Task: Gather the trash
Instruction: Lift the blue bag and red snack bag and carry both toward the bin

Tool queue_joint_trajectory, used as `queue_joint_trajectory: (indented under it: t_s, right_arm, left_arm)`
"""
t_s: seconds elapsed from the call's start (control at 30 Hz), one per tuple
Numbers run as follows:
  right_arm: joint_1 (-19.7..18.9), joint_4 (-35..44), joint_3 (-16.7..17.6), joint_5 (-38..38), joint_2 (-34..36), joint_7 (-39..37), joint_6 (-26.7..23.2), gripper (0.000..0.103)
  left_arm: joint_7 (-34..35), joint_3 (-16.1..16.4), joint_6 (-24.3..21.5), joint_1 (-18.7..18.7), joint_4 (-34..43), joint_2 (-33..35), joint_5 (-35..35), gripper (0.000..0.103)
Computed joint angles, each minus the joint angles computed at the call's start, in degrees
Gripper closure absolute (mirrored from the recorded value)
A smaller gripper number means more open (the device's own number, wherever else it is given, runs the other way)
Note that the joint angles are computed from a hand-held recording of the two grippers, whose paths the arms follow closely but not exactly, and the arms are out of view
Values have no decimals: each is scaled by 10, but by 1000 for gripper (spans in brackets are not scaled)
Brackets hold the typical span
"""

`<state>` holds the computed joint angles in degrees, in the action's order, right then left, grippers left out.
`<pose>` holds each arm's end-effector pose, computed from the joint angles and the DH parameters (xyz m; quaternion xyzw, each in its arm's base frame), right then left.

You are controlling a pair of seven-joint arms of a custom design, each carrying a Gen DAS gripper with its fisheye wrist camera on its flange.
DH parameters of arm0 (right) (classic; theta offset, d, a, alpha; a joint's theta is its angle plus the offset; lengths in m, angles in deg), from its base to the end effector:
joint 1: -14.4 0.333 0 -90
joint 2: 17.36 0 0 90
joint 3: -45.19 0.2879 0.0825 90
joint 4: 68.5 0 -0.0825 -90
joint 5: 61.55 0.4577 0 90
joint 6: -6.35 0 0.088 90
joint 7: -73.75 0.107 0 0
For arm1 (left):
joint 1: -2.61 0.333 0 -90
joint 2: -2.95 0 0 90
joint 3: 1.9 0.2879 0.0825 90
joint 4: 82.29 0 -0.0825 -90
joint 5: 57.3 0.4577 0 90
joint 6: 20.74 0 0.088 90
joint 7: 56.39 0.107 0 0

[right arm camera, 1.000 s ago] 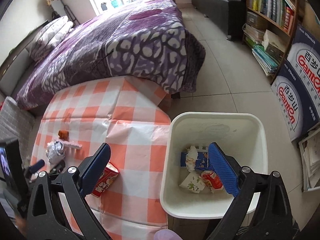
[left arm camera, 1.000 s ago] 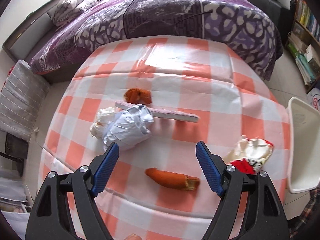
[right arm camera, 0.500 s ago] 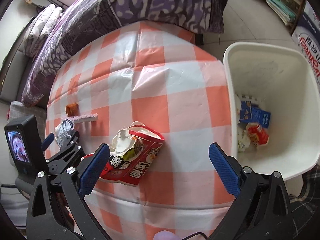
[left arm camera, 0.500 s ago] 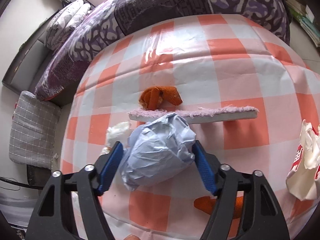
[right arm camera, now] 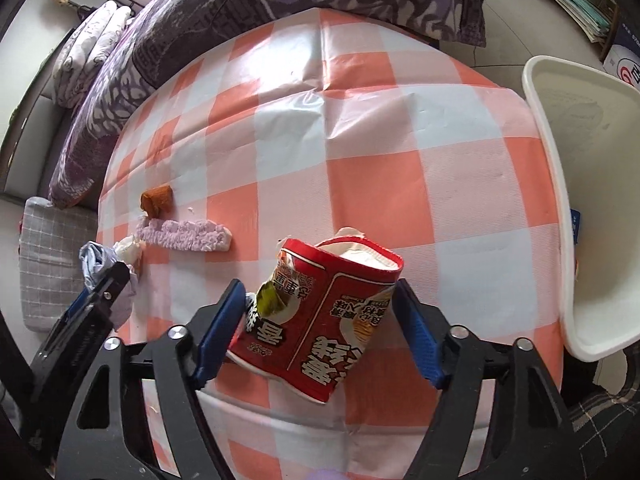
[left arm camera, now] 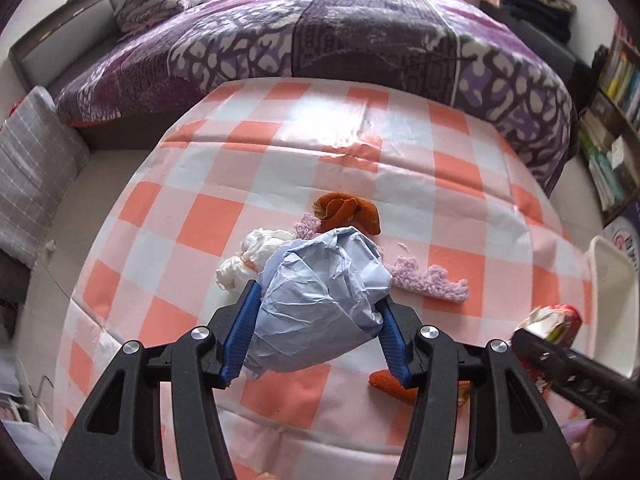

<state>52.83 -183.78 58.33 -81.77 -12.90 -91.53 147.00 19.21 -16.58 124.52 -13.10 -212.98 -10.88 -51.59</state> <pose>0.4133 0.5187 0.3910 -0.4118 0.8843 -0.0065 0.2199 0.5037 -0.2996 0.4420 -0.5531 0.7949 -0.1955 0.1547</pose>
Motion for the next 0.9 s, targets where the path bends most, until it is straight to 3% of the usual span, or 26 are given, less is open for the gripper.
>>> queue_joint_trajectory:
  t_s: [0.17,0.43,0.6,0.9]
  right_arm:
    - [6,17,-4,-42,13,-9,14,54]
    - [24,53,-6,-168,8,-2,-32,55]
    - [26,52,1,-267,-17,28,-57,55]
    - [37,68,34,-394,-45,23,-193,55]
  left_arm:
    - [14,31,8,-15,-26,-39,-119,48]
    - [-31,33,47,-7,-66,-97,-155,48]
    - [-113,-16,82,31,-91,-142,-68,48]
    - [-276,-93,130,85,-118,-210,93,48]
